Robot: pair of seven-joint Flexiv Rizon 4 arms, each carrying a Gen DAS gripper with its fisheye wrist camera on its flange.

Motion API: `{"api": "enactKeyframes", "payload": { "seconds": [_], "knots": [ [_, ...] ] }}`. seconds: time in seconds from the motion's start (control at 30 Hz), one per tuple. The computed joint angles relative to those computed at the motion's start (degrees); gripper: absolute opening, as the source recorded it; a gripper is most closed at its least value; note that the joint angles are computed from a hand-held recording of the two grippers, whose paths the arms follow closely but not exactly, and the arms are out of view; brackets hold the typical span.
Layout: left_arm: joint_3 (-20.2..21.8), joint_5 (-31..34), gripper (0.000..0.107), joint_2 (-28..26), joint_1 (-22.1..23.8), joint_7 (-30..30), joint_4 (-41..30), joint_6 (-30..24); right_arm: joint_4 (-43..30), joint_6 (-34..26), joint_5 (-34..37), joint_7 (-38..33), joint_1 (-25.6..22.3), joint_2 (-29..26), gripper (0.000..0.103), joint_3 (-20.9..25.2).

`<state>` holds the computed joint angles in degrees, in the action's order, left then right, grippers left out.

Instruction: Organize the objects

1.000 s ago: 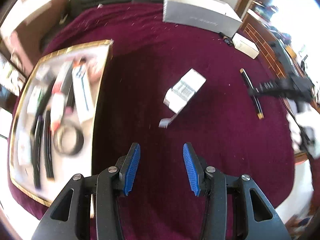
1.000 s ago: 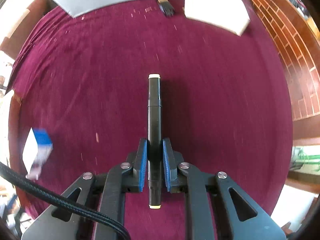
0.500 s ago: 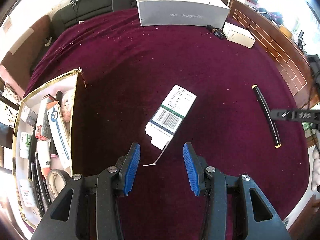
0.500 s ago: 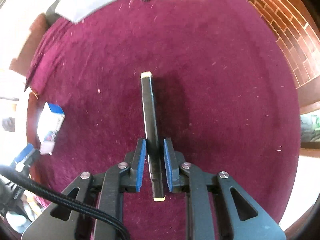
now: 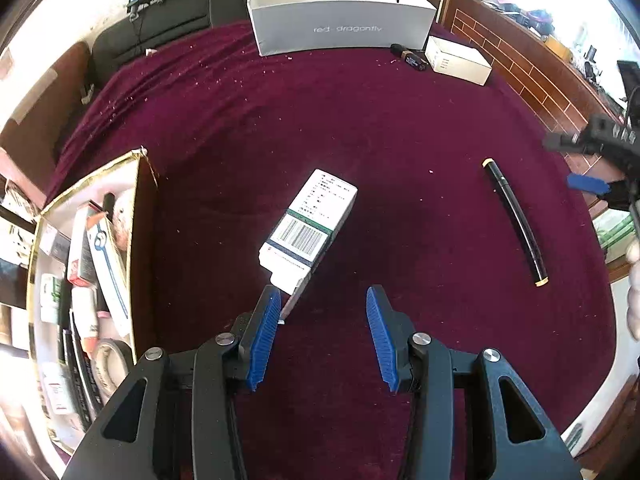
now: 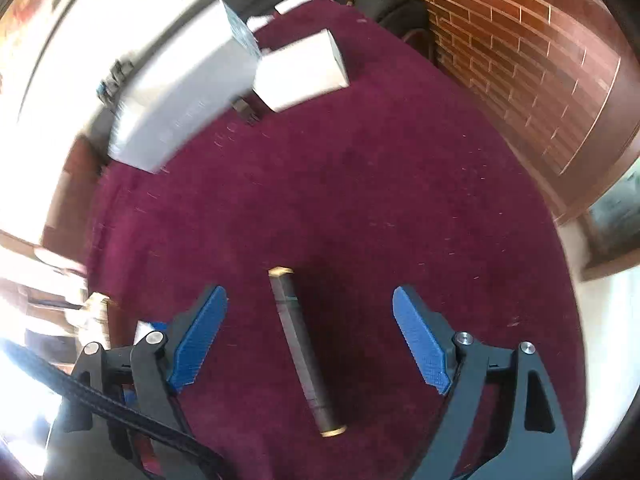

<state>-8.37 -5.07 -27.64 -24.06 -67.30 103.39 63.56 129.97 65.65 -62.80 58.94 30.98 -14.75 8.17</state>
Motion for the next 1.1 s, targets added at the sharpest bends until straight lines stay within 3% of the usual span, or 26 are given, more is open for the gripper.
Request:
{"api": "enactKeyframes", "payload": {
  "seconds": [0.17,0.3,0.6,0.9,1.1],
  "knots": [
    [1.0,1.8,0.039,-1.3,-0.4,-0.2,-1.8,0.5,-1.4,1.4,3.2,-4.4,1.1,-3.0,0.086,0.7],
    [-0.1,1.7,0.039,-2.7,0.5,2.9,-2.5,0.9,-2.6,1.0,7.1,-6.9,3.0,-4.6,0.086,0.5],
    [-1.6,-0.7,0.039,-7.3,1.3,9.5,-7.2,-1.3,-2.1,-3.1,15.8,-8.8,6.6,-3.6,0.086,2.1],
    [-1.6,-1.8,0.039,-9.7,0.8,11.2,-10.5,-3.5,-3.1,-5.0,19.8,-9.7,8.1,-3.9,0.086,2.5],
    [-5.0,-5.0,0.039,-8.6,3.9,18.9,-8.6,-1.6,-2.0,-3.7,20.1,-7.6,8.4,-3.7,0.086,2.0]
  ]
}}
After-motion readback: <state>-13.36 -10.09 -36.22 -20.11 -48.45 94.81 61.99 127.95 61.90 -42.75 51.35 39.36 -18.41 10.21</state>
